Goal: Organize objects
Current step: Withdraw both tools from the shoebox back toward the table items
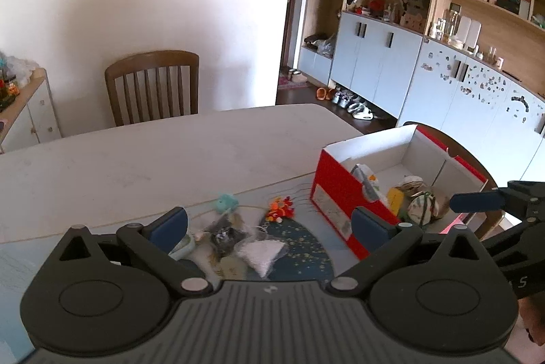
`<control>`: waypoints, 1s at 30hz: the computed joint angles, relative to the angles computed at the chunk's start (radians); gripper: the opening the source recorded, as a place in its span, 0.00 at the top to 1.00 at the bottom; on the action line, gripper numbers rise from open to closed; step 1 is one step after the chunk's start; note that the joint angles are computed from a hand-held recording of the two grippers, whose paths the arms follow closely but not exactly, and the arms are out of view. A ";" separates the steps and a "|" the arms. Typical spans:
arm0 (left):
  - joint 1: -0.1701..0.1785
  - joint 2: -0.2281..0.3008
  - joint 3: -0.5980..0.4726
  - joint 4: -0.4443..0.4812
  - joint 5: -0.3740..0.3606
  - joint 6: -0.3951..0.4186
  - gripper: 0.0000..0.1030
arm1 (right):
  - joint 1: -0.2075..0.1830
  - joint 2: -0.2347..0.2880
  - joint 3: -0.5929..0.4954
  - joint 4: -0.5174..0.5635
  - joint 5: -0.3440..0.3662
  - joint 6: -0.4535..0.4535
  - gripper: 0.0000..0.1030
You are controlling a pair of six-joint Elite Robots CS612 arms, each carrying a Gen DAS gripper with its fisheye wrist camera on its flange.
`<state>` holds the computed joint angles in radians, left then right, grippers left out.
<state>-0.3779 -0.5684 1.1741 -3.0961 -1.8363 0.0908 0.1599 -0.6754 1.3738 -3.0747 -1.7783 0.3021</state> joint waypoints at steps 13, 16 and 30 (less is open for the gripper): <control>0.039 0.066 -0.086 0.092 -0.005 -0.036 0.00 | 0.011 0.074 -0.130 0.122 0.039 -0.047 0.01; 0.043 0.093 -0.115 0.089 0.029 -0.017 0.00 | 0.009 0.092 -0.158 0.150 0.054 -0.044 0.01; 0.061 0.241 -0.327 0.234 0.088 0.174 0.00 | 0.002 0.182 -0.297 0.305 0.070 -0.080 0.02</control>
